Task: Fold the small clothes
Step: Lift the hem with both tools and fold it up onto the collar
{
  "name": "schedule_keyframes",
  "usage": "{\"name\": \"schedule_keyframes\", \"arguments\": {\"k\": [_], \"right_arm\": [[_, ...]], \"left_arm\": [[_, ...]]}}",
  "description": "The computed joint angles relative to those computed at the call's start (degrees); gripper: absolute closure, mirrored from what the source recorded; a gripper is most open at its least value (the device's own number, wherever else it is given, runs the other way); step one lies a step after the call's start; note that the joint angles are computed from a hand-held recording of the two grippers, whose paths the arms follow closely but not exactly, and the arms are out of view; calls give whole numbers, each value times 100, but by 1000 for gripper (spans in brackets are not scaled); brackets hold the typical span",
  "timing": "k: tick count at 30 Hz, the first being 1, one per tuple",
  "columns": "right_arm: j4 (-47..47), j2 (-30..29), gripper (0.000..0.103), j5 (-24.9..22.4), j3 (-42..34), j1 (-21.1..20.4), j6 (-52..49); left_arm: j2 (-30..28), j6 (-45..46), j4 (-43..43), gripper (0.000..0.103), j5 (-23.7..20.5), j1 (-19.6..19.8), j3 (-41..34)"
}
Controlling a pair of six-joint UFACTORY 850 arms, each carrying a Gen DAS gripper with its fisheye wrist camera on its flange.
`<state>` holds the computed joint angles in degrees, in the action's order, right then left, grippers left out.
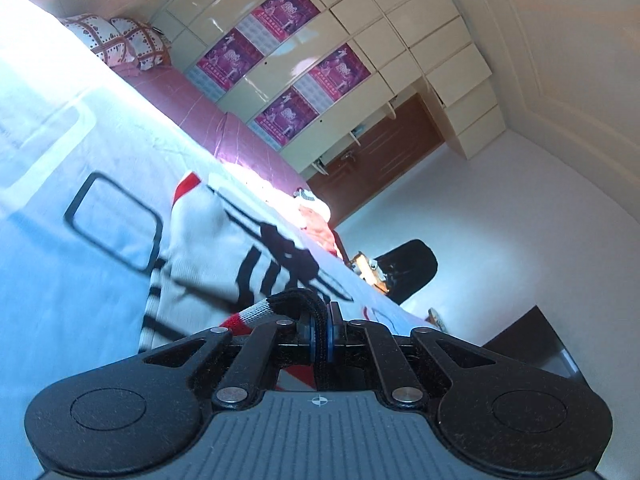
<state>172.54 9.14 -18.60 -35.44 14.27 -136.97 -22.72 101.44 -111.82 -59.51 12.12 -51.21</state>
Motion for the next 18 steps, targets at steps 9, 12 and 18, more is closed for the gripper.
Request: {"name": "schedule_keyframes", "arguments": {"k": [9,12,18], "right_arm": [[-2330,-1677,97,-270,-1432,-815,2475],[-2648,-2012,97,-417,-1750,-972,2647],[-3988,-3026,97,-564,-2759,-1326,3905]], "left_arm": [[-1065,-686,193,98,858,-555,-1866],[-1334,-881,322,98,1042,-679,-2399],[-2110,-1648,964,98,1707,-893,-3625]]}}
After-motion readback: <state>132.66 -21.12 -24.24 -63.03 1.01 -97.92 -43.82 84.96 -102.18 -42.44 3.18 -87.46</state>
